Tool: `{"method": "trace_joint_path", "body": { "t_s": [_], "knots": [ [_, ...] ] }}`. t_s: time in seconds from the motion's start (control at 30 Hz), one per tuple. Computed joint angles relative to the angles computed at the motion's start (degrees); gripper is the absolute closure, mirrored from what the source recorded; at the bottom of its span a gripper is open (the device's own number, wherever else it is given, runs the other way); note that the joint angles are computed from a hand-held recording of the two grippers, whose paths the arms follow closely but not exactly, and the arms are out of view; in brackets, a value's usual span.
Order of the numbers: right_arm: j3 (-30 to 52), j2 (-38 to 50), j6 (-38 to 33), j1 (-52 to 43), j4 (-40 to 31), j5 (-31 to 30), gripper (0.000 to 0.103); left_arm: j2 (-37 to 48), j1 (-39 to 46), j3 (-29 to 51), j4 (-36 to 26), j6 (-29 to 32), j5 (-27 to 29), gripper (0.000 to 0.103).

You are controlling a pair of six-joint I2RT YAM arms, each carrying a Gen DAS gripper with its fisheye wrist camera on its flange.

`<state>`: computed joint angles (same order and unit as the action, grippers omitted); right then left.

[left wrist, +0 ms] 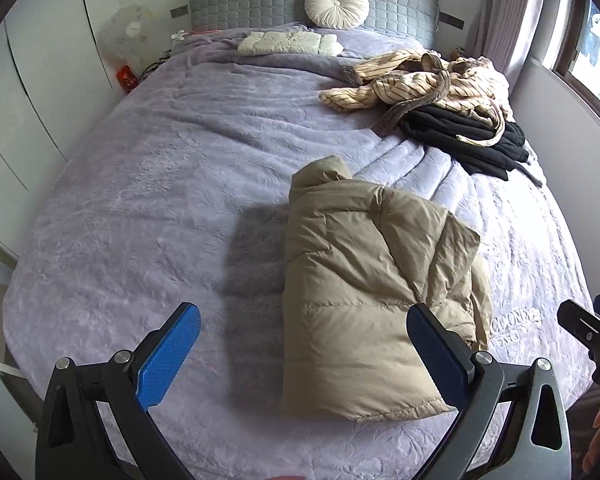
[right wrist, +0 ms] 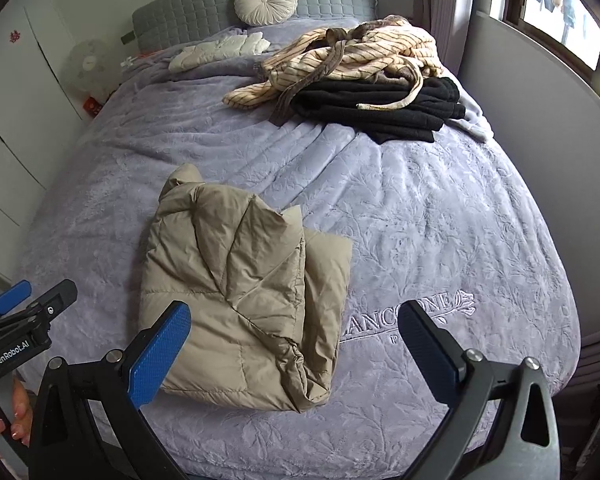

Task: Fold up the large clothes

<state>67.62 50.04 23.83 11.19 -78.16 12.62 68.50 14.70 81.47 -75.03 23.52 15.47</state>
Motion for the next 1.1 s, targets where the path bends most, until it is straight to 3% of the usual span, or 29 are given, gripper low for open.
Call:
{"method": "trace_joint_path", "body": {
  "t_s": [1.1],
  "knots": [
    [1.19, 0.68, -1.46, -1.96, -0.09, 0.18, 0.0, -0.19, 0.62, 2.45, -2.98, 0.63, 0.06, 0.0]
  ]
}}
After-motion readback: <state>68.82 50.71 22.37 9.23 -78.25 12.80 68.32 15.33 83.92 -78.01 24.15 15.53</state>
